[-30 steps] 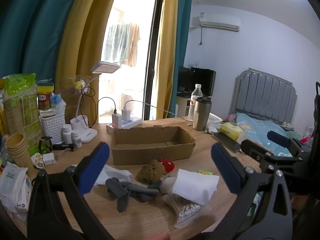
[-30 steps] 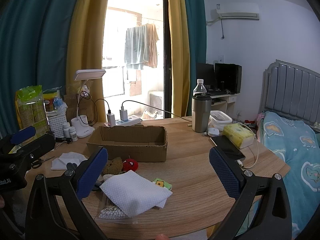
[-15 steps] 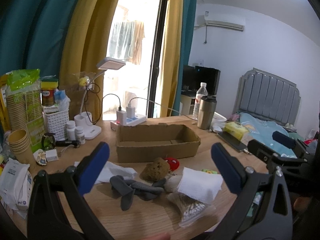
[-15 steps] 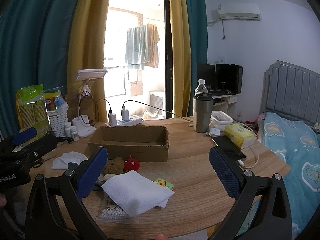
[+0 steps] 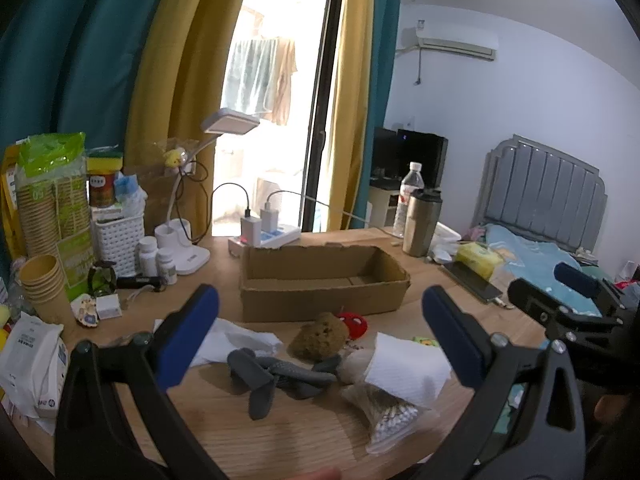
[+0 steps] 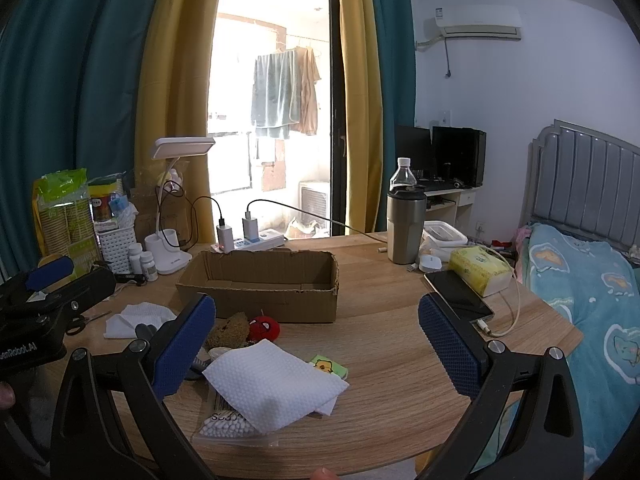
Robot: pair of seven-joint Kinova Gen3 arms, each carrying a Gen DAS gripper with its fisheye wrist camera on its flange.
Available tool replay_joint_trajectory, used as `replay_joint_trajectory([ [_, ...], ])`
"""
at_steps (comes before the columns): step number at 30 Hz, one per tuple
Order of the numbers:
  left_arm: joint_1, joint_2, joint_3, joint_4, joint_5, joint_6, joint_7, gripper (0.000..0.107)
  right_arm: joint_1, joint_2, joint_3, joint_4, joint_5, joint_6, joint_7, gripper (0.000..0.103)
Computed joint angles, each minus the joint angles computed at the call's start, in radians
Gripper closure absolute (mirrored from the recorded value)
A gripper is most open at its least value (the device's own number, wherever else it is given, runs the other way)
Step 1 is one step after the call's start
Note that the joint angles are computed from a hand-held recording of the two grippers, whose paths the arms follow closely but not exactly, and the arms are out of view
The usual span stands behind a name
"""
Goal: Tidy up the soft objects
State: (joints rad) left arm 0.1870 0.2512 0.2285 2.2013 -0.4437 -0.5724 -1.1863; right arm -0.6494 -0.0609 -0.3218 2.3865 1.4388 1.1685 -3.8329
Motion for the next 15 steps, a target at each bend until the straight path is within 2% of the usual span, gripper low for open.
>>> replay_joint_trajectory([
  [15,-0.001,0.002,0.007,-0.008,-0.021,0.011,0.011,0.005,0.009,-0.005,0.005,0.007,0.007,-0.012,-0.006,0.000],
])
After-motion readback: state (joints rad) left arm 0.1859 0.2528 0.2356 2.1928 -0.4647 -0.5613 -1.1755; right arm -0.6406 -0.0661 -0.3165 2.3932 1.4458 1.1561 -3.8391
